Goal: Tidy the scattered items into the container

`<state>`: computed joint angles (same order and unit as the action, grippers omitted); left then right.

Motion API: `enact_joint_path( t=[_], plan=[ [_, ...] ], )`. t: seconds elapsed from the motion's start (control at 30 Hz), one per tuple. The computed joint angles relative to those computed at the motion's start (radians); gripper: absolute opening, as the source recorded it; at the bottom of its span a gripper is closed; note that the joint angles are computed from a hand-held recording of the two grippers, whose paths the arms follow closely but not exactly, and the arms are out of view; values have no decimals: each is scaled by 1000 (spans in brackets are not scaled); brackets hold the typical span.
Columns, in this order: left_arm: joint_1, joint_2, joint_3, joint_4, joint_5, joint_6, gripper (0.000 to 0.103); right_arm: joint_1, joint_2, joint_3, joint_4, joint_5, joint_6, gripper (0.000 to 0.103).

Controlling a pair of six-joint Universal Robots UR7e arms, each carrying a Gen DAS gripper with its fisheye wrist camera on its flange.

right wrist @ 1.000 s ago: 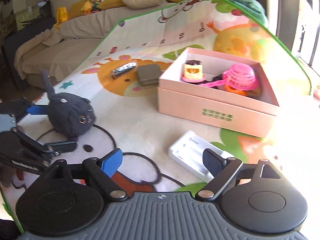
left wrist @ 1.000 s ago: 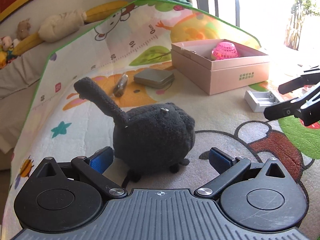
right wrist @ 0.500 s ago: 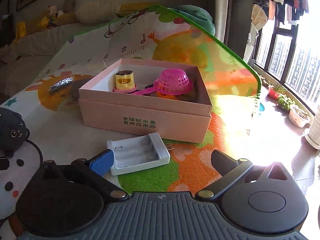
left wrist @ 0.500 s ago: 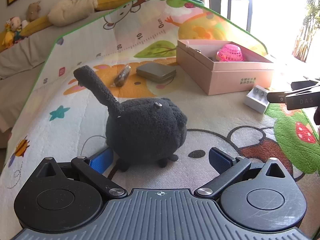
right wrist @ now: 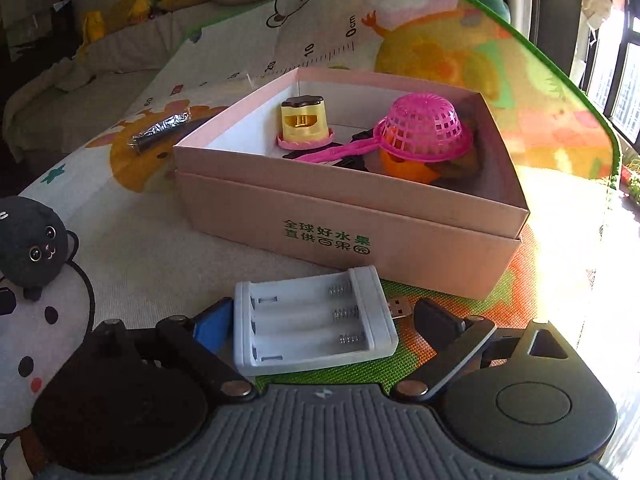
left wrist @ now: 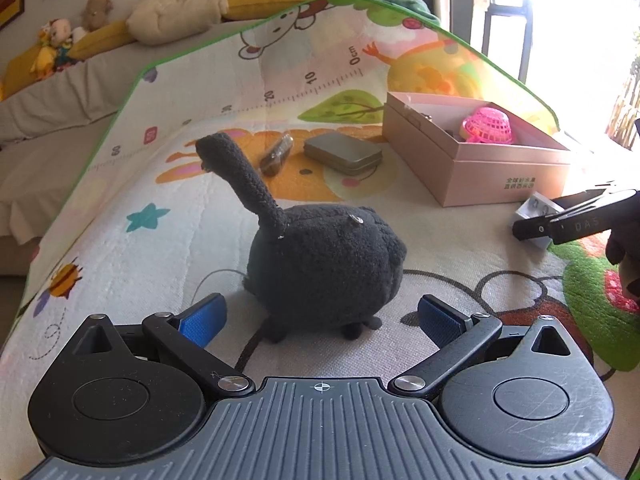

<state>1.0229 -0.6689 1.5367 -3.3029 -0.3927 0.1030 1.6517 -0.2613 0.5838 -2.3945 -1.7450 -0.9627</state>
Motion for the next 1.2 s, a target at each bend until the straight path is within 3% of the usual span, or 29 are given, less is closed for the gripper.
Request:
enact_joint_path(
  t=[0.17,0.33,0.5,0.57,0.6,0.73,0.87,1.03,1.2],
  plan=[
    [14,36,-72,27,2,15,103,-6,-118,209,-62,28,11,92],
    [38,110,-189,-30,9,143,103,-8,-218,386,-151,28,24,92],
    [42,136,-217,-90,-8,256,103,-12,-288,477,-200,45,36,92],
    [38,135,-215,-90,1,266,90,-13,-307,497,-209,44,40,92],
    [36,128,-207,-73,-3,254,90,-14,-318,509,-213,45,39,92],
    [16,92,-174,9,-74,211,90,-17,-352,546,-233,60,30,92],
    [-3,89,-218,87,-187,195,90,-28,-384,573,-256,106,38,92],
    [-14,172,-446,204,-288,251,90,-45,-419,604,-286,174,34,92],
    [-4,328,-816,330,-388,341,91,-58,-425,595,-311,201,60,92]
  ],
)
